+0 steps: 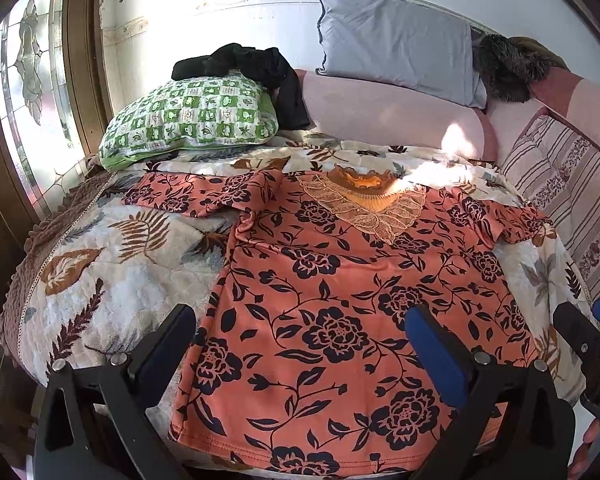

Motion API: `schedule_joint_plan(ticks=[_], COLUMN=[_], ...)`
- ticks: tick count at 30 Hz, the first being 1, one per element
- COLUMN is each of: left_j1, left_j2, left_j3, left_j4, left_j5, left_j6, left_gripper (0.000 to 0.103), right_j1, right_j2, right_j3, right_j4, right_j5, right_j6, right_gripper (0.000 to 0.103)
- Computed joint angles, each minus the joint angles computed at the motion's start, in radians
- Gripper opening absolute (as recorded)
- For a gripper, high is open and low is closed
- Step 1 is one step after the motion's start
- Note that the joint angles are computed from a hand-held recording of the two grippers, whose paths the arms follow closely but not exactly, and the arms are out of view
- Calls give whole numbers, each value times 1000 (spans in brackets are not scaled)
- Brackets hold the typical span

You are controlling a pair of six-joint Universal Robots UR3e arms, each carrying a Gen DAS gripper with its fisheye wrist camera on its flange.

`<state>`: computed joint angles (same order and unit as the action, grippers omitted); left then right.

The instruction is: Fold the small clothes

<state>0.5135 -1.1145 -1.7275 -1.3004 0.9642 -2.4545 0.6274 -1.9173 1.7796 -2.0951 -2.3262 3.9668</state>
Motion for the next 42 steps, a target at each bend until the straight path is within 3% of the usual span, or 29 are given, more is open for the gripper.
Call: schedule_joint_plan(ticks=[42], left_j1=[-22], left_j2=[-21], left_j3=[5], left_j4=[28], left_j5=[29], left_j6=[-10], left_gripper=[103], right_j1=[39], right_j2=[73], right_j3=[-37], right_j4=[2], right_j5=[-47], right_j6=[-29], right_gripper=[103])
